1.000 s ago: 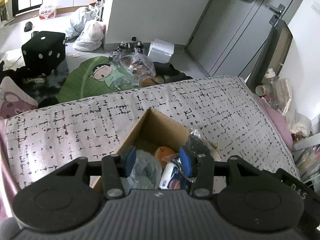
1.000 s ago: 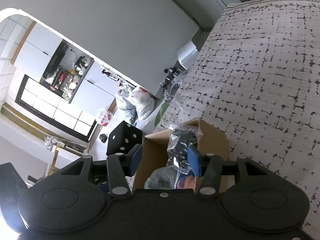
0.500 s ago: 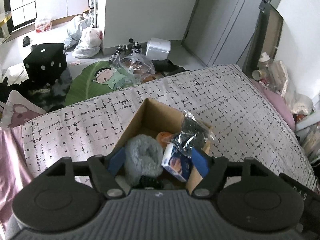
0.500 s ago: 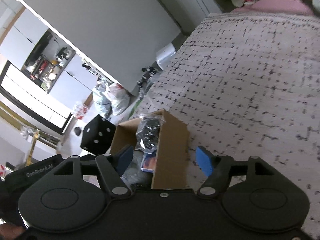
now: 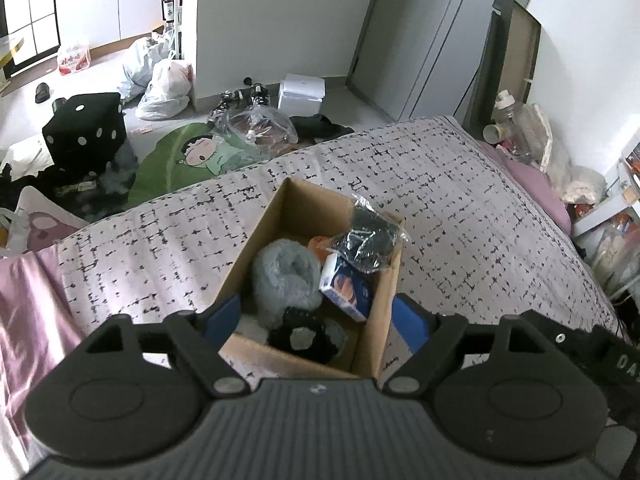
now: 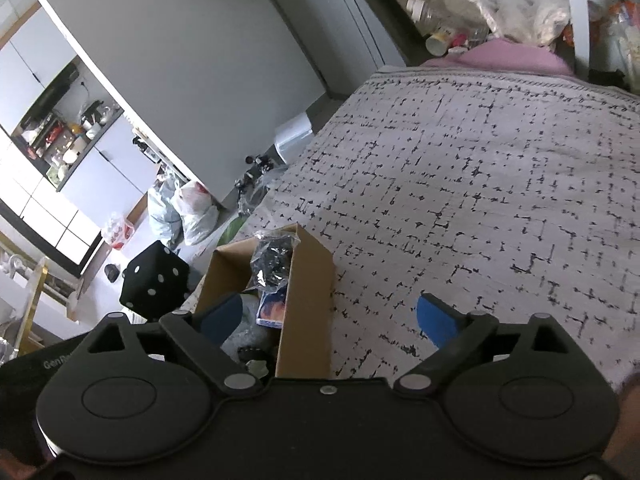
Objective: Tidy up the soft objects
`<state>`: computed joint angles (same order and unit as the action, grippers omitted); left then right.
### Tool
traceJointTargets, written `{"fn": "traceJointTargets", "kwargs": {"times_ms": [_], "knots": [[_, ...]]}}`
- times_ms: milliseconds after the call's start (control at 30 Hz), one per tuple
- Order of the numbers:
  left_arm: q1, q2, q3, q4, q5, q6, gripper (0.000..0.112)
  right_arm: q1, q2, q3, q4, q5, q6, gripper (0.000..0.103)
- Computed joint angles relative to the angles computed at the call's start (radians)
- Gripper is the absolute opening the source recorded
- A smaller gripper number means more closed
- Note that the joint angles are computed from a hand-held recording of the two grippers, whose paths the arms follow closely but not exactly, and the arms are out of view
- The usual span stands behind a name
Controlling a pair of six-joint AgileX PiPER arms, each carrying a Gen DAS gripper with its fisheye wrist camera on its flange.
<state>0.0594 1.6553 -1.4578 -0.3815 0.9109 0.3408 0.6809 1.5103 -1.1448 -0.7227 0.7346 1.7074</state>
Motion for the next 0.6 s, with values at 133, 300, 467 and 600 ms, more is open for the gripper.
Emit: {"fn": "traceJointTargets", "kwargs": {"times_ms": [133, 300, 467, 600], "knots": [[0.023, -0.050, 0.026, -0.021, 0.031, 0.043, 0.087, 0.073, -0.025, -0.026, -0.039, 0.116, 0.038, 0.103], [0.047, -0.124, 0.073, -0.057, 0.053, 0.092, 0.092, 0.138, -0.053, -0.060, -0.037, 0.241, 0.018, 0.103], [0.071, -0.199, 0.117, -0.087, 0.074, 0.136, 0.094, 0.224, -0.079, -0.088, -0.058, 0.380, 0.009, 0.103], [0.095, -0.255, 0.150, -0.104, 0.084, 0.165, 0.096, 0.279, -0.110, -0.080, -0.078, 0.430, 0.039, 0.103]]}}
